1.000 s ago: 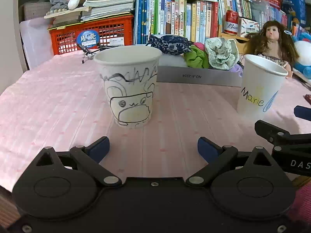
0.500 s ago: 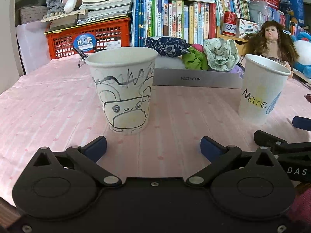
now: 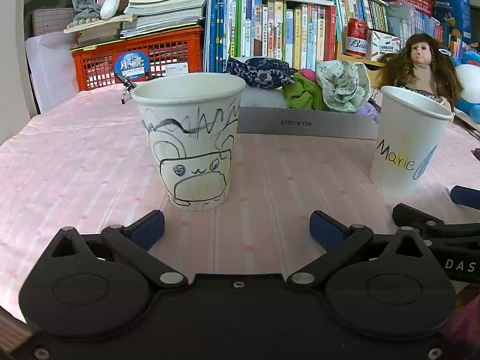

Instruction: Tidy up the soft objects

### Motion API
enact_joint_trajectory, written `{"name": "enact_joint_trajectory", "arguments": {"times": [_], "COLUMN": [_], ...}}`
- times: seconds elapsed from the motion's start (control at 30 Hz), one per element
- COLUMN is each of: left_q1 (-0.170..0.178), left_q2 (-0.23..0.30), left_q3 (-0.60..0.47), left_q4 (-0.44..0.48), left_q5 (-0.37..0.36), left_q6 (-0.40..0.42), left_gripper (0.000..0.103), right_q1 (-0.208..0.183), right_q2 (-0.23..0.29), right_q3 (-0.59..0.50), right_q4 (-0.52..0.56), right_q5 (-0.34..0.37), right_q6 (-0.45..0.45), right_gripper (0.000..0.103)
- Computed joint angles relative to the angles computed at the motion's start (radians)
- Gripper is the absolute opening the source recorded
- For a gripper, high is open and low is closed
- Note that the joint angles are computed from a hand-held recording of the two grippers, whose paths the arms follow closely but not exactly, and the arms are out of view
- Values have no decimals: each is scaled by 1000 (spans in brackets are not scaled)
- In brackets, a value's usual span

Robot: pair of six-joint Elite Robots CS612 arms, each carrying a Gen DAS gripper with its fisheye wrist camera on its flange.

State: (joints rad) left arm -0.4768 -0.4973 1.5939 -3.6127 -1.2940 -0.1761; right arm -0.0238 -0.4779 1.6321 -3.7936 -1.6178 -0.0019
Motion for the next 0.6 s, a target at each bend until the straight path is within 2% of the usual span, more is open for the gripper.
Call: {"name": "enact_joint_trajectory", "arguments": {"times": [0.6], "left_q1": [0], "left_q2": [0], "left_q3": [-2], "left_q4": [5], "left_q5": [0], "left_q6": [0], "left_gripper": [103], "right_q1": [-1], "right_q2": [0], "right_q3": [-2], "right_q4": [7], "right_q5": [7], "right_q6": [-4], "right_gripper": [103]}}
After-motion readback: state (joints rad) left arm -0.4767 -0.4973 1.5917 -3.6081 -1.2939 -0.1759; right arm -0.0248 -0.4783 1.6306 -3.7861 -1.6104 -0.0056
